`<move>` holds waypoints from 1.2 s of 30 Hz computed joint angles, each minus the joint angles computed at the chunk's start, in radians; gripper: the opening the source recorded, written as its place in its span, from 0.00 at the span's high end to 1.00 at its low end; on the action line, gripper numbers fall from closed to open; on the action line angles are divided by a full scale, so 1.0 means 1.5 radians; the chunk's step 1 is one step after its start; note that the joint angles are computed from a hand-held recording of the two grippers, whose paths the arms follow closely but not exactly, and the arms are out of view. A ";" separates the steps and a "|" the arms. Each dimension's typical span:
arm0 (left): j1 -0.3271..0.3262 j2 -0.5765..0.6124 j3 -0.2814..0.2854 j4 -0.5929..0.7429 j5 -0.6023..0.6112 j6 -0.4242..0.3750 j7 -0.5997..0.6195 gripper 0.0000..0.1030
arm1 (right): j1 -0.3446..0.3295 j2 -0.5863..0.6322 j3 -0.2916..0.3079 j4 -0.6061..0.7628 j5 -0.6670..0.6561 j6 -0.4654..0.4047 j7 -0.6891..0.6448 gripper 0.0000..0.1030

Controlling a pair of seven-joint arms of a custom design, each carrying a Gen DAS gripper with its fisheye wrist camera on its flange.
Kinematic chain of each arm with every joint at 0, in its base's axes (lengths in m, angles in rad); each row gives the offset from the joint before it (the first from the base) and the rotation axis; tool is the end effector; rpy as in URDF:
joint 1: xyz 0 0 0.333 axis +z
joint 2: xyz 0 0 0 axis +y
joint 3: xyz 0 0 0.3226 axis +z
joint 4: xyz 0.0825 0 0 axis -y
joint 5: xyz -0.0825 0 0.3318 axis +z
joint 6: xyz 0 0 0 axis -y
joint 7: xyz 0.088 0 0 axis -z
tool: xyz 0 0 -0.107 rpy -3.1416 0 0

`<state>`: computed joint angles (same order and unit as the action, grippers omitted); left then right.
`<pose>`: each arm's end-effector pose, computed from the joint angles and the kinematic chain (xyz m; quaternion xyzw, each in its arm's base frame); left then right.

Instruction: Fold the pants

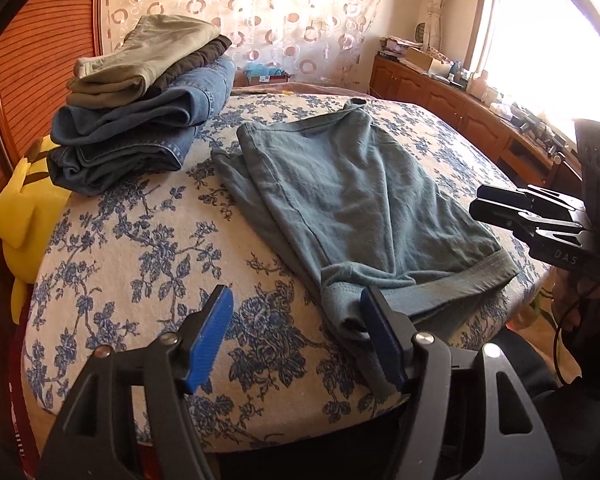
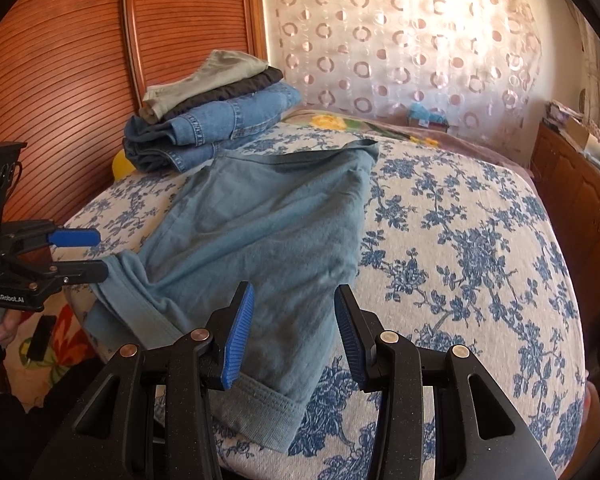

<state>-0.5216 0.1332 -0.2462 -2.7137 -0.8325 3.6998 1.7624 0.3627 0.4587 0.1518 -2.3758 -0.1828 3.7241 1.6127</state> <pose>0.3537 -0.2054 0.3301 -0.6395 0.6709 -0.3094 0.2126 0.4548 0.2780 0.2988 -0.8017 0.4096 -0.1765 0.3980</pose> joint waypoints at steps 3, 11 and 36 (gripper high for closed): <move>-0.001 -0.004 0.000 -0.002 -0.005 0.004 0.005 0.36 | 0.001 0.001 0.000 0.005 0.000 -0.003 -0.002 0.59; 0.010 -0.049 -0.022 -0.040 -0.013 0.030 -0.005 0.36 | 0.009 0.007 -0.001 0.022 0.008 -0.016 -0.010 0.57; 0.025 0.074 0.082 0.183 -0.009 -0.075 0.162 0.43 | -0.029 0.087 0.030 0.157 -0.014 -0.108 -0.011 0.43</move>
